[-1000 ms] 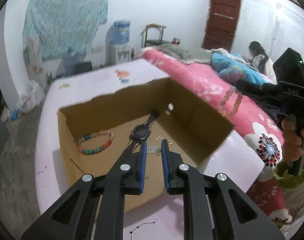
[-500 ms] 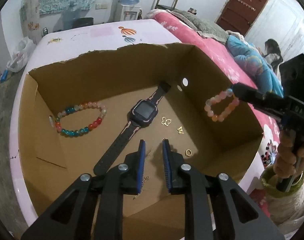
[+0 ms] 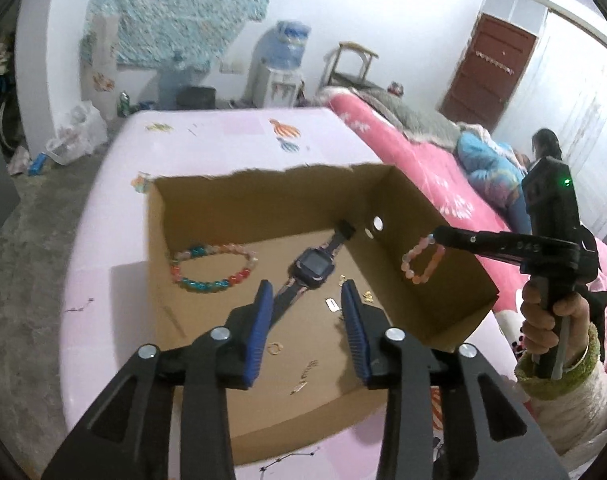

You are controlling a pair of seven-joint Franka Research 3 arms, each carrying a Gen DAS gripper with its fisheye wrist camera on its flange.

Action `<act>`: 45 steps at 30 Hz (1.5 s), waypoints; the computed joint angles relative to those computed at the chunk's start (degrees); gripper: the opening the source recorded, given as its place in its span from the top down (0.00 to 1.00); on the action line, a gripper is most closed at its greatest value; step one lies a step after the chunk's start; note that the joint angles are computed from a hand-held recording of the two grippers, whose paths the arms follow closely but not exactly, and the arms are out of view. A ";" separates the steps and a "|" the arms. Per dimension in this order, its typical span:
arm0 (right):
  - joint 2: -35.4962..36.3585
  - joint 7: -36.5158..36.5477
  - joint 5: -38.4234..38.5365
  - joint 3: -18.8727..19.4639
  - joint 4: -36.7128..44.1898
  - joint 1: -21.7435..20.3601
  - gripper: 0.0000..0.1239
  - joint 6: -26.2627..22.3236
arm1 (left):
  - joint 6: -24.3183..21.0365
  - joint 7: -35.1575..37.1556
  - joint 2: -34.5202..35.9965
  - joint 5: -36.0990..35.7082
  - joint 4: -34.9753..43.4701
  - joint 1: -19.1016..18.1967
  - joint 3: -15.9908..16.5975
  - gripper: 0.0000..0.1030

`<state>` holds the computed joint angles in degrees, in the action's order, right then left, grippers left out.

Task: Organize jewelry

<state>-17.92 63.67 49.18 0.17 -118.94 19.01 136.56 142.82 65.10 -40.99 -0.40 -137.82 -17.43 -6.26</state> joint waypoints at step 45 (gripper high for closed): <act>-18.91 26.43 -26.93 4.99 -15.49 -2.58 0.53 -3.16 | 0.87 -15.90 -17.49 -3.37 -15.51 -3.16 -0.11 0.25</act>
